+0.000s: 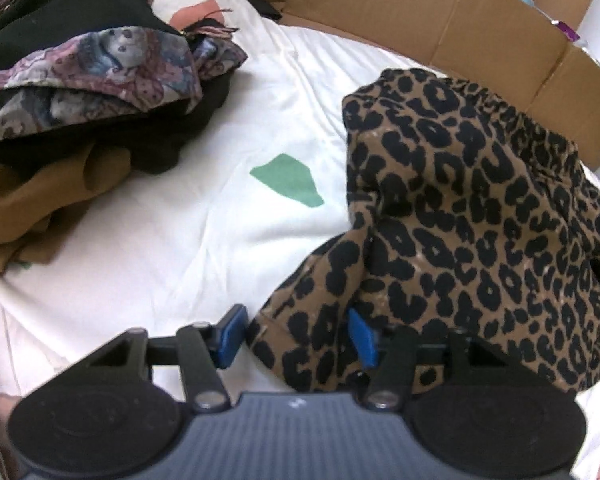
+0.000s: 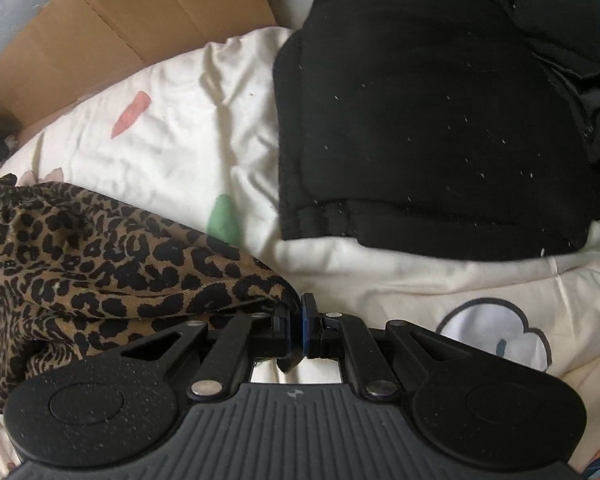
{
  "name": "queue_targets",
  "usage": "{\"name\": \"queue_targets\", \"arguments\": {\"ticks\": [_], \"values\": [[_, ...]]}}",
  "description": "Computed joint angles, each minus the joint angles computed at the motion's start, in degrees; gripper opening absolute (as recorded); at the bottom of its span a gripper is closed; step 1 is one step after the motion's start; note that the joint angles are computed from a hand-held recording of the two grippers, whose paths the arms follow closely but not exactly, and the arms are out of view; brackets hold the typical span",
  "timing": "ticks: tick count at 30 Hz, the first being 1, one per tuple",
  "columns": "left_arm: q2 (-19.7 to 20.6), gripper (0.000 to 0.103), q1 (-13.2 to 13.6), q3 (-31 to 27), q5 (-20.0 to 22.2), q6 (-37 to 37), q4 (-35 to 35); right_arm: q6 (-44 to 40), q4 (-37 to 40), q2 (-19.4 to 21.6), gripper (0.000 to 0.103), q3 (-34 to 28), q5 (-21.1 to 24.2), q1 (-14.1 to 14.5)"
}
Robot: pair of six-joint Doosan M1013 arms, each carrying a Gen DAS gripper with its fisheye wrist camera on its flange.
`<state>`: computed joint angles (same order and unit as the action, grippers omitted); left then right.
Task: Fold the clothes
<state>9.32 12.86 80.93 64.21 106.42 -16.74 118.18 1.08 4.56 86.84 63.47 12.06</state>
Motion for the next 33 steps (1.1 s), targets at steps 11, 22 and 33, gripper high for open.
{"name": "queue_targets", "arguments": {"ticks": [11, 22, 33], "values": [[-1.5, 0.006, 1.0, -2.2, 3.2, -0.4, -0.4, 3.1, 1.6, -0.2, 0.003, -0.1, 0.2, -0.1], [-6.3, 0.005, 0.4, -3.2, 9.2, -3.7, 0.6, 0.6, 4.5, -1.7, 0.003, -1.5, 3.0, 0.3], [-8.4, 0.005, -2.5, -2.6, 8.3, -8.1, 1.8, 0.8, 6.6, -5.9, 0.003, -1.5, 7.4, 1.0]]}}
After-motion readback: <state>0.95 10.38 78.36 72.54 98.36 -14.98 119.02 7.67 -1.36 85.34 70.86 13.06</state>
